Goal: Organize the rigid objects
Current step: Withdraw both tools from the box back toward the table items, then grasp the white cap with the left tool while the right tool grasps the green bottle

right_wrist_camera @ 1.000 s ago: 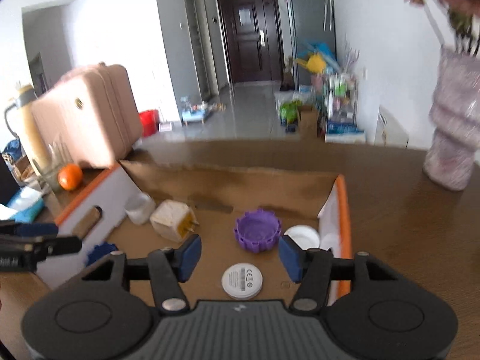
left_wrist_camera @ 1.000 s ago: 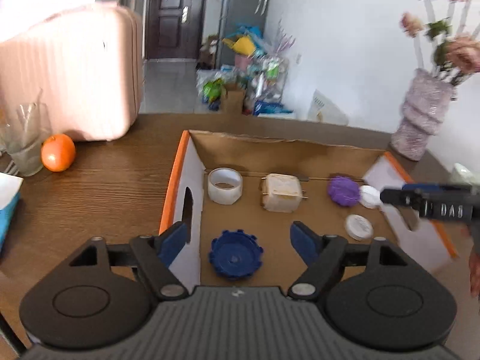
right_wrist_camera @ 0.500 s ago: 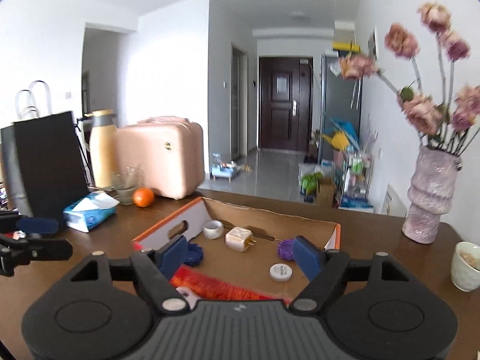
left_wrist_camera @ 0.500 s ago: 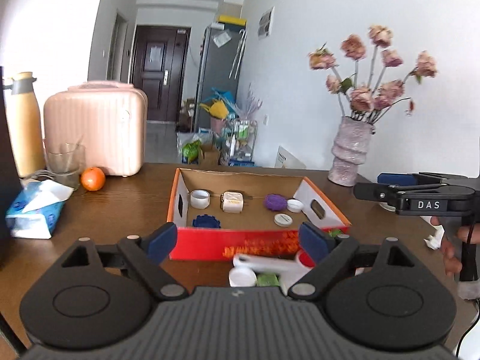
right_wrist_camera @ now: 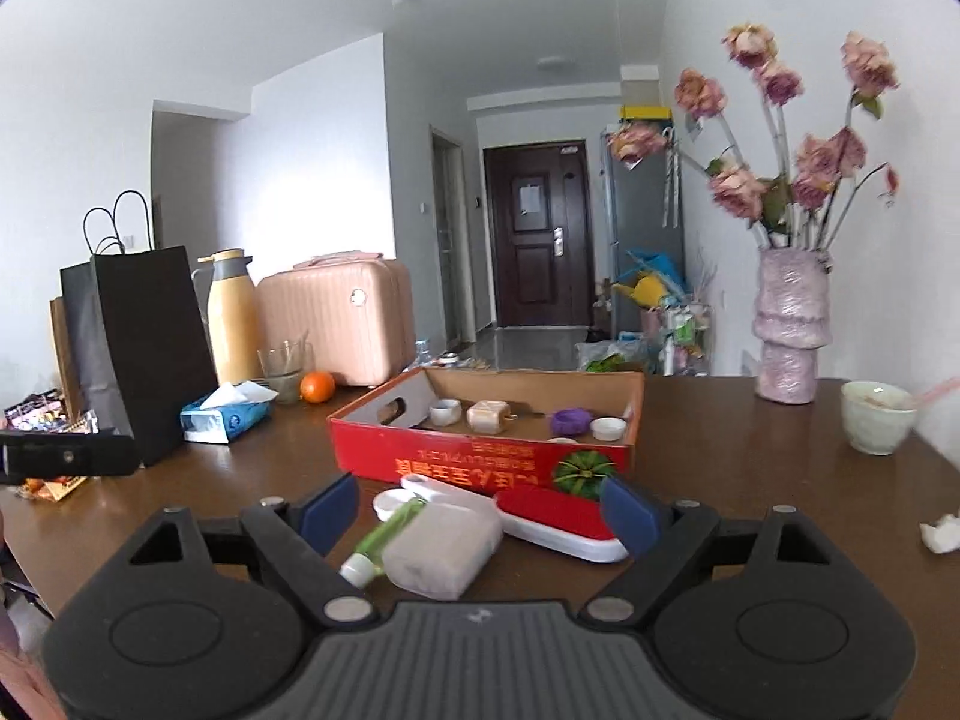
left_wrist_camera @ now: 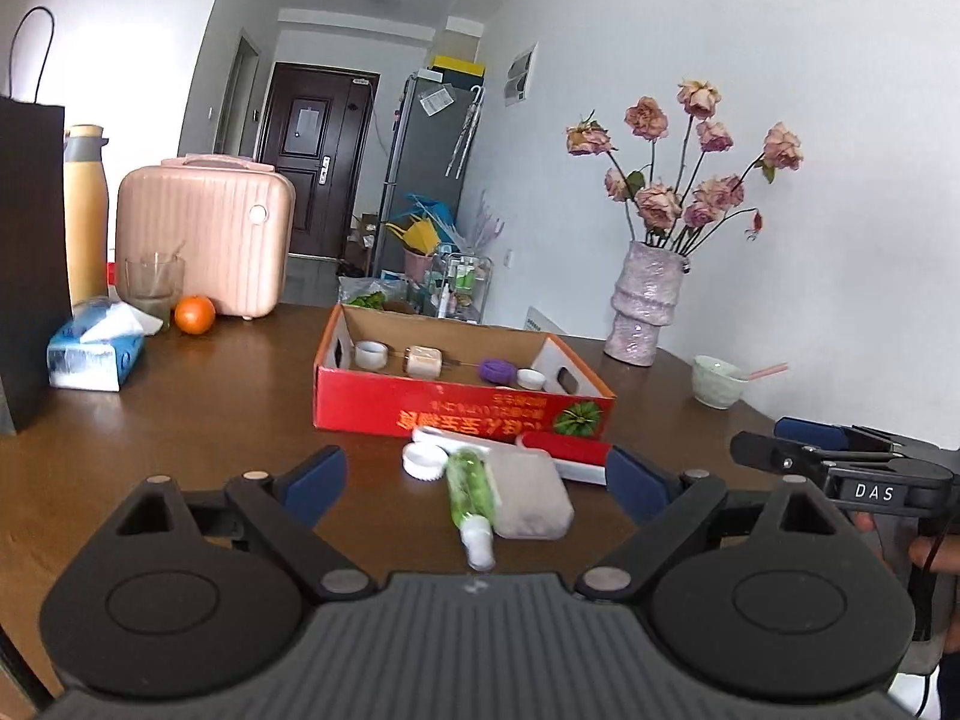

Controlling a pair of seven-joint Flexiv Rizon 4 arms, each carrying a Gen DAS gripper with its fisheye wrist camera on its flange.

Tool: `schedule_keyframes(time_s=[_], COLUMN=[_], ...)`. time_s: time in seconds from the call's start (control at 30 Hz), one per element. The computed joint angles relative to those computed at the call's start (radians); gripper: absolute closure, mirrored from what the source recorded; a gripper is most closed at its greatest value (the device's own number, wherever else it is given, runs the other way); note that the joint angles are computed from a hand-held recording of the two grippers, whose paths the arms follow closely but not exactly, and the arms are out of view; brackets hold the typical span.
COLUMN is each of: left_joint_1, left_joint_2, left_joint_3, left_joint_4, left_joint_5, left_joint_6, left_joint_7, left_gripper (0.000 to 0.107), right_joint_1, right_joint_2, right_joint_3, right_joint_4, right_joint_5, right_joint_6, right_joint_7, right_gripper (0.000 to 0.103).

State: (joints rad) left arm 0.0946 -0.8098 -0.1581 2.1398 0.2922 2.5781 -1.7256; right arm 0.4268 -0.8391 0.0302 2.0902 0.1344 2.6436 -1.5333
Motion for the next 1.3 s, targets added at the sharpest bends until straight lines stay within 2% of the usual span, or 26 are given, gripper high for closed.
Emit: schedule_keyframes(time_s=[0.23,0.3,0.4,0.47,0.57,0.7,0.8,0.97,1.07,1.13,1.23,1.3], left_joint_1=[-0.051,-0.086,-0.167,-0.174,-0.17,-0.192,-0.175,-0.167,-0.137,-0.107,-0.079,-0.062], left_joint_2=[-0.008,-0.007,-0.02,-0.037,-0.057,-0.105,-0.106,-0.123,-0.133,-0.143,-0.165,-0.179], left_joint_3=[0.033,0.05,0.089,0.092,0.088,0.09,0.076,0.052,0.023,0.003,-0.012,-0.024], left_joint_4=[0.07,0.089,0.132,0.15,0.168,0.184,0.153,0.03,-0.052,-0.105,-0.199,-0.266], left_joint_5=[-0.064,-0.119,-0.249,-0.261,-0.268,-0.353,-0.356,-0.35,-0.329,-0.288,-0.247,-0.23], left_joint_6=[0.092,0.125,0.227,0.281,0.314,0.348,0.247,0.074,-0.052,-0.123,-0.213,-0.276], left_joint_7=[0.025,0.049,0.11,0.121,0.129,0.146,0.161,0.185,0.167,0.151,0.151,0.157], left_gripper=[0.012,0.012,0.012,0.012,0.012,0.012,0.013,0.015,0.022,0.025,0.025,0.029], right_joint_1=[0.004,0.015,0.049,0.063,0.065,0.061,0.073,0.122,0.075,0.057,0.075,0.055], right_joint_2=[0.009,0.011,0.011,-0.001,-0.038,-0.108,-0.153,-0.158,-0.14,-0.143,-0.156,-0.151], right_joint_3=[0.011,0.011,0.006,0.011,0.024,0.041,0.04,0.003,0.0,-0.012,-0.04,-0.035], right_joint_4=[0.069,0.088,0.104,0.108,0.107,0.106,0.075,-0.055,-0.085,-0.104,-0.166,-0.193], right_joint_5=[0.08,0.082,0.119,0.135,0.134,0.096,0.103,0.273,0.218,0.165,0.173,0.122], right_joint_6=[0.134,0.155,0.172,0.194,0.242,0.306,0.306,0.123,0.005,-0.029,-0.094,-0.151], right_joint_7=[-0.002,-0.016,-0.058,-0.073,-0.071,-0.045,-0.038,-0.065,-0.011,0.007,0.007,0.032], right_gripper=[0.016,0.015,0.015,0.013,0.009,0.0,0.0,0.0,0.003,0.012,0.011,0.011])
